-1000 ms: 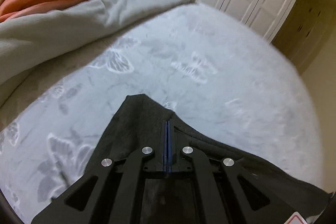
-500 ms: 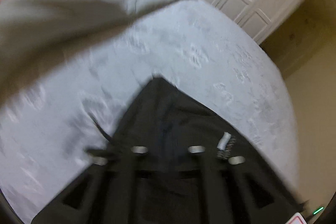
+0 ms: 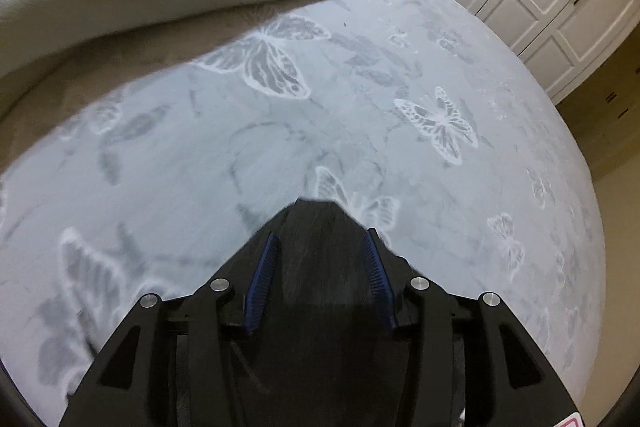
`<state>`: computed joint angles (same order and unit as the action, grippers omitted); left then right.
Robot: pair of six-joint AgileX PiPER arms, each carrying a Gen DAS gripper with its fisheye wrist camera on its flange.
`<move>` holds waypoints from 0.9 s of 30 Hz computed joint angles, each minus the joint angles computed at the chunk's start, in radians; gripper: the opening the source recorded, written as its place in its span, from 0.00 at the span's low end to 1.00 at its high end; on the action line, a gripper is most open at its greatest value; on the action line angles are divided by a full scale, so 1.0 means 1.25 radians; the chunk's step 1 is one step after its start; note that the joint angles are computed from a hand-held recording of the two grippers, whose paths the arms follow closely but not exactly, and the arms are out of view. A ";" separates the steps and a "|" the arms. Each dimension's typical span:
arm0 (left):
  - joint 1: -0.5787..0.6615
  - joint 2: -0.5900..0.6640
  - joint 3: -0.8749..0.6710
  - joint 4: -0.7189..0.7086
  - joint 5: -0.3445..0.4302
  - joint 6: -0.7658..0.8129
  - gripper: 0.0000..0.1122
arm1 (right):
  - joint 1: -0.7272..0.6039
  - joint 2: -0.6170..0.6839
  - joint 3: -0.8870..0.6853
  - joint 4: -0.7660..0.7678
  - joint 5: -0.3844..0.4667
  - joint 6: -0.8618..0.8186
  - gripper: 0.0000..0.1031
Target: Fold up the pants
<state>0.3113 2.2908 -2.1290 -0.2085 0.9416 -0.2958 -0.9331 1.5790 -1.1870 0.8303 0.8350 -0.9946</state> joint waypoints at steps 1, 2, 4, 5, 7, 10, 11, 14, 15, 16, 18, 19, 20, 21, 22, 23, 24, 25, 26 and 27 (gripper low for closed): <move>0.005 -0.004 0.011 -0.008 -0.014 0.015 0.12 | -0.003 0.002 -0.001 0.004 0.002 -0.001 0.04; 0.014 -0.018 0.035 -0.037 -0.034 0.045 0.03 | -0.007 0.003 0.002 0.010 0.004 -0.006 0.04; 0.048 -0.097 0.165 -0.167 -0.129 0.168 0.03 | -0.016 0.000 0.004 0.014 0.014 -0.015 0.04; 0.069 -0.139 0.229 -0.247 -0.161 0.243 0.02 | -0.022 -0.004 0.008 0.024 0.018 -0.024 0.04; 0.123 -0.242 0.348 -0.407 -0.162 0.390 0.02 | -0.041 -0.020 0.016 0.051 0.040 -0.040 0.04; 0.226 -0.403 0.534 -0.625 -0.096 0.626 0.02 | -0.075 -0.058 0.031 0.100 0.076 -0.090 0.04; 0.268 -0.458 0.592 -0.666 -0.055 0.681 0.02 | -0.091 -0.067 0.032 0.115 0.093 -0.106 0.04; 0.414 -0.616 0.745 -0.656 0.076 0.792 0.02 | -0.141 -0.088 0.039 0.146 0.131 -0.159 0.05; 0.454 -0.653 0.784 -0.637 0.102 0.816 0.02 | -0.159 -0.089 0.042 0.143 0.137 -0.175 0.05; 0.509 -0.682 0.826 -0.605 0.140 0.839 0.02 | -0.171 -0.086 0.043 0.135 0.137 -0.183 0.05; 0.576 -0.703 0.887 -0.560 0.174 0.865 0.02 | -0.192 -0.070 0.043 0.117 0.135 -0.192 0.05; 0.598 -0.700 0.917 -0.534 0.186 0.885 0.02 | -0.201 -0.061 0.042 0.105 0.130 -0.188 0.06; 0.603 -0.692 0.936 -0.507 0.187 0.893 0.03 | -0.212 -0.047 0.037 0.085 0.128 -0.172 0.10; 0.608 -0.695 0.955 -0.482 0.174 0.888 0.04 | -0.225 -0.035 0.027 0.066 0.137 -0.148 0.16; 0.612 -0.718 0.987 -0.469 0.141 0.869 0.05 | -0.239 -0.029 0.019 0.050 0.143 -0.124 0.18; 0.615 -0.743 1.010 -0.469 0.114 0.840 0.15 | -0.260 -0.037 0.014 0.038 0.149 -0.106 0.21; 0.629 -0.766 1.025 -0.475 0.113 0.814 0.29 | -0.276 -0.051 0.018 0.039 0.153 -0.107 0.25; 0.655 -0.791 1.036 -0.496 0.135 0.788 0.32 | -0.306 -0.079 0.026 0.053 0.165 -0.122 0.28; 0.670 -0.812 1.045 -0.517 0.156 0.768 0.38 | -0.328 -0.100 0.035 0.064 0.177 -0.134 0.43; 0.673 -0.832 1.050 -0.529 0.178 0.742 0.44 | -0.361 -0.146 0.050 0.074 0.200 -0.136 0.63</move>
